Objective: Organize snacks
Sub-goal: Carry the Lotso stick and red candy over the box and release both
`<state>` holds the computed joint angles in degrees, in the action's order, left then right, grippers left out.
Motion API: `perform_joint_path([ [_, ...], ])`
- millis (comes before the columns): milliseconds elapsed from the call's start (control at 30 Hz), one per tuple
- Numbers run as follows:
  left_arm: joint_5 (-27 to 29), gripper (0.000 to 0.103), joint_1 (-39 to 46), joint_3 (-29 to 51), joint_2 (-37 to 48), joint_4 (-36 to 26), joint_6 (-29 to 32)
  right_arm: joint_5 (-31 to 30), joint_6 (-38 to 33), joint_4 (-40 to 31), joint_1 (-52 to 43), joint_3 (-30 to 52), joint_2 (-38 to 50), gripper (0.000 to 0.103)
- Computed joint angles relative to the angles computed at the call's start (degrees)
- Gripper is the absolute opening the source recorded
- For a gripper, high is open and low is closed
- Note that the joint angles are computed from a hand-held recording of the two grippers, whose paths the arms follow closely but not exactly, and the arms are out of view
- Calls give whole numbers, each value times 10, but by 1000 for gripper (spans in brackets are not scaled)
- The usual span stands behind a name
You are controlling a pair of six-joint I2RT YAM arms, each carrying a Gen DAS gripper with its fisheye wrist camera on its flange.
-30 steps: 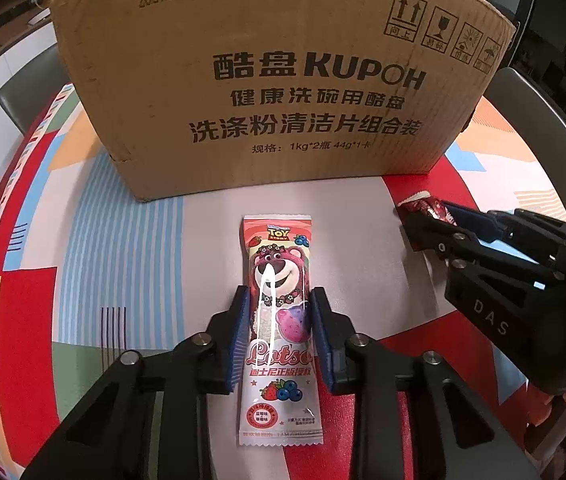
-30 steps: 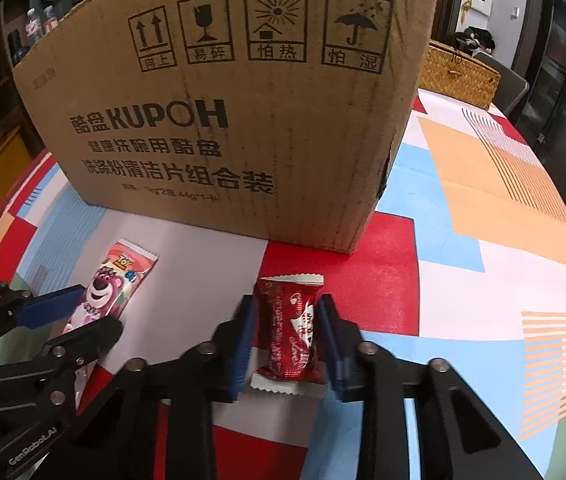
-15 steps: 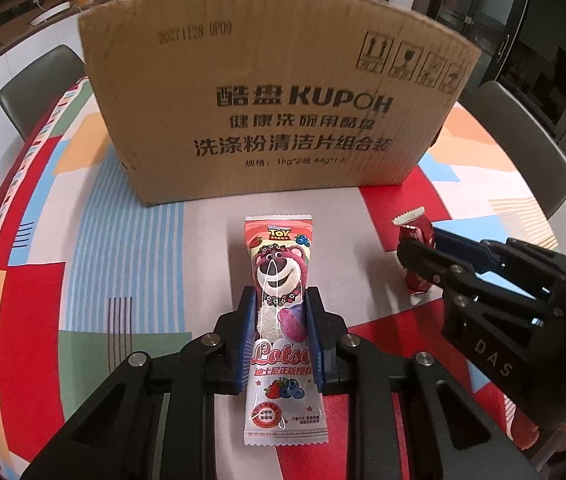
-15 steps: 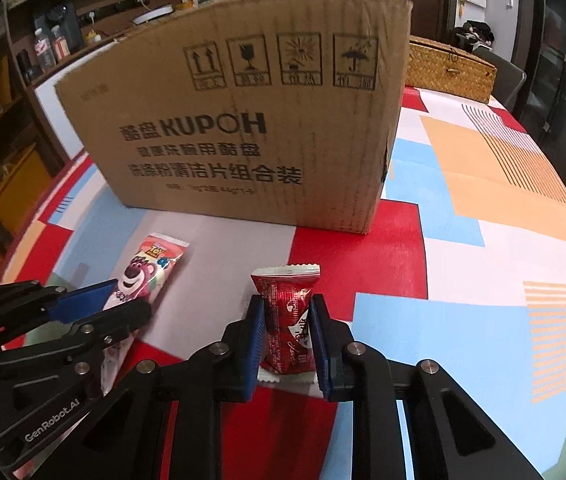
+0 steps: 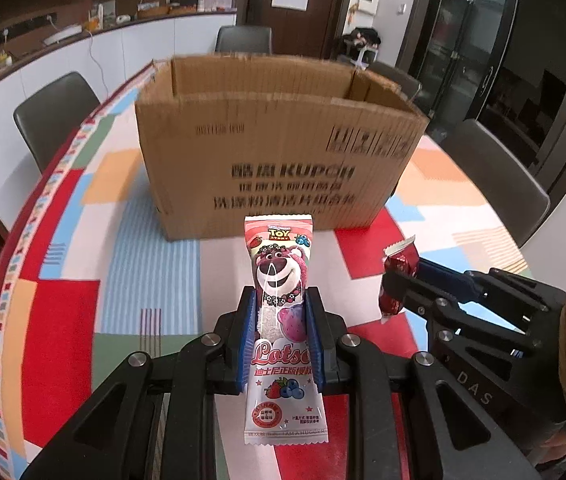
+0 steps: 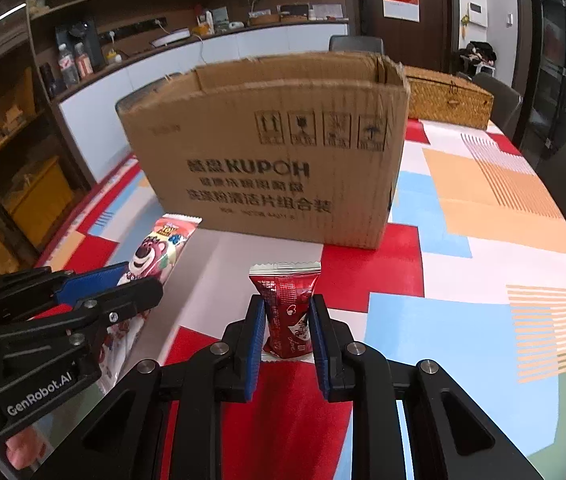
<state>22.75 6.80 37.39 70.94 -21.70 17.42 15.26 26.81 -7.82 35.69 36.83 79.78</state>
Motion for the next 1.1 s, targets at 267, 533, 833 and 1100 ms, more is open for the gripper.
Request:
perform_joint_path([
  [267,28,24,18,18,-63,-30,5,34,1,-34,23,9,-65,24],
  [533,46,24,32,59,-88,-39,-1,60,-16,-53,31,38,-103,24],
  [833,56,24,36,113,-74,-35,-13,74,-50,-58,25,86,-105,24],
  [1100,50,24,22,179,-24,-27,-30,68,-88,-62,-6,142,-88,24],
])
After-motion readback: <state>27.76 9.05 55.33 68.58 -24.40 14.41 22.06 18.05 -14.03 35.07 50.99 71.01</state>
